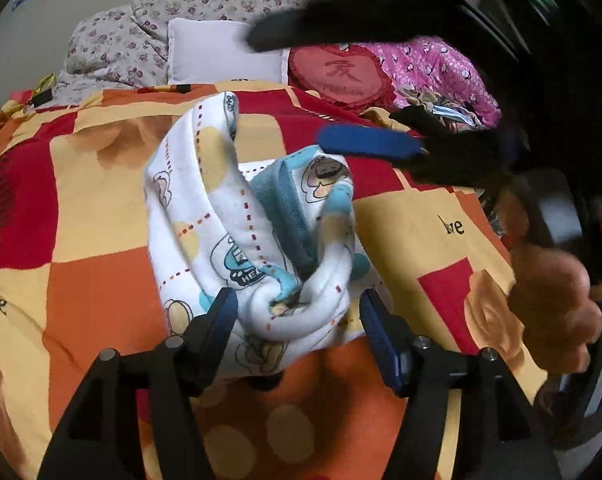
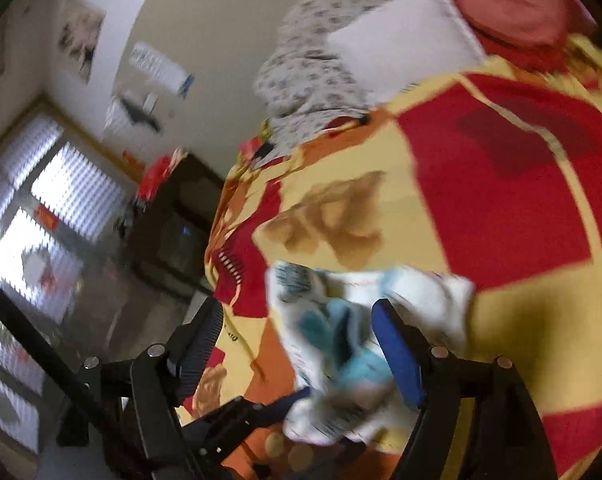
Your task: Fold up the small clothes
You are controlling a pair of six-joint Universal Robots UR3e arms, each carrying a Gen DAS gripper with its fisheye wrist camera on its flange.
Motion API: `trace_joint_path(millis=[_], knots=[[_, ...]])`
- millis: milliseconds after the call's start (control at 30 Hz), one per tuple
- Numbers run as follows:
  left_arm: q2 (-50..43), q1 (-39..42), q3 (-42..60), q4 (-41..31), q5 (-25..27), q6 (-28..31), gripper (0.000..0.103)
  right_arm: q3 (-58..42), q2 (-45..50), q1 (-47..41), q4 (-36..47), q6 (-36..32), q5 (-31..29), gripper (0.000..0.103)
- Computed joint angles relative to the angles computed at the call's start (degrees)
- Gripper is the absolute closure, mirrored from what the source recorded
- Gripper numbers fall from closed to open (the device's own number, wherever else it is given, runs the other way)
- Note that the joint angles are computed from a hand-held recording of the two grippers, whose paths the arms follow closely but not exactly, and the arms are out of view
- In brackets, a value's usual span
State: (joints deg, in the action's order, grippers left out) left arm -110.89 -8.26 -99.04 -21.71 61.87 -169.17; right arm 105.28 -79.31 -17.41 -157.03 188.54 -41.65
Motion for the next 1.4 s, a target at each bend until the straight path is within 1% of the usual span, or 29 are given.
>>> trace_joint_path(millis=[33,67,133,167,200,233,267,367,400,500,533,600,633,733,800,900,967,1033,1067,1133,1167,1233,1267,1333,1400], knots=[[0.09,0.13,-0.17,-0.01,-0.29,-0.21,0.04,-1.69,0.21,0.65,3.73,-2.27,-0.5,0.022],[0.13,0.41,-0.31,-0.09,-0.79,-0.47,0.04,-5.7,2.42,2.56,6.81,-3.83,-1.77,0.024],[0.28,0.7,-0.56,-0.11,-0.85,-0.8,0.041,-12.91,7.31,5.26,12.75,-6.72,-2.96,0.033],[0.36,0.71,-0.83,0.15,-0.03,-0.93,0.041,-15.72,9.49,6.39,15.26,-7.83,-3.68,0.046],[0.7,1.13,-1.39,0.37,-0.51,-0.91,0.041,-18.68,11.78,7.55,17.89,-8.89,-4.88,0.075],[1.52,1.94,-2.04,-0.42,-1.78,-0.68,0.041,-19.25,12.63,7.98,18.22,-9.46,-5.31,0.089],[2.15,2.58,-2.31,-1.6,-2.98,-0.27,0.041,-18.06,12.54,8.14,16.04,-9.44,-6.05,0.093],[5.37,5.56,-3.64,-7.15,-7.75,2.91,0.041,-11.35,8.11,6.13,10.91,-9.97,-5.68,0.094],[6.35,6.55,-4.47,-7.77,-9.46,3.94,0.041,-9.06,6.18,5.11,9.51,-9.93,-5.32,0.094],[8.58,8.55,-6.56,-6.28,-12.48,4.46,0.04,-0.19,-0.49,0.31,5.52,-10.35,-1.43,0.094],[8.61,8.89,-6.58,-5.63,-13.09,4.28,0.04,0.79,-1.39,-0.17,5.49,-10.82,-1.49,0.094],[7.95,8.71,-5.74,-3.98,-12.19,2.48,0.039,4.37,-2.97,-1.96,4.35,-10.74,-1.16,0.094],[7.56,8.63,-4.91,-4.28,-12.01,2.17,0.039,5.43,-3.18,-2.67,3.9,-10.43,-0.84,0.094],[6.26,9.08,-2.69,-6.25,-13.15,1.9,0.039,10.0,-4.15,-5.19,1.84,-10.05,0.43,0.094],[4.24,7.77,0.3,-8.41,-12.02,2.37,0.038,11.88,-3.79,-5.93,0.39,-9.74,0.02,0.094],[0.88,4.38,4.15,-10.68,-7.47,2.52,0.038,10.59,-1.42,-3.78,-1.18,-8.02,-5.11,0.094],[-0.42,2.6,4.98,-10.12,-4.54,2.22,0.038,10.44,-0.16,-3.67,-2.44,-6.71,-4.67,0.094],[-0.56,1.84,4.42,-8.5,-3.11,2.28,0.038,12.67,-2.9,-5.07,-2.76,-6.14,-3.19,0.091],[-0.67,1.64,4.39,-7.99,-2.7,2.3,0.037,15.19,-5.92,-6.72,-3.57,-5.37,-2.26,0.089],[-0.6,2.1,3.86,-7.89,-3.52,2.34,0.037,18.89,-10.58,-8.99,-4.44,-4.84,-2.44,0.073],[-0.69,2.46,3.81,-7.96,-4.16,2.35,0.036,20.32,-13.3,-9.9,-3.05,-5.44,-3.43,0.06],[-0.57,2.83,3.65,-8.15,-4.57,2.2,0.036,21.27,-16.52,-10.26,0.44,-7.33,-5.92,0.059],[-0.5,3.0,3.64,-8.27,-4.78,1.9,0.034,21.57,-16.78,-10.31,1.0,-7.64,-6.0,0.059],[-0.17,3.02,3.83,-8.94,-5.06,1.61,0.031,21.48,-15.51,-10.21,2.19,-8.33,-5.15,0.059],[0.1,2.53,4.57,-9.39,-4.34,1.48,0.026,20.38,-13.03,-8.5,1.07,-6.83,-7.64,0.059]])
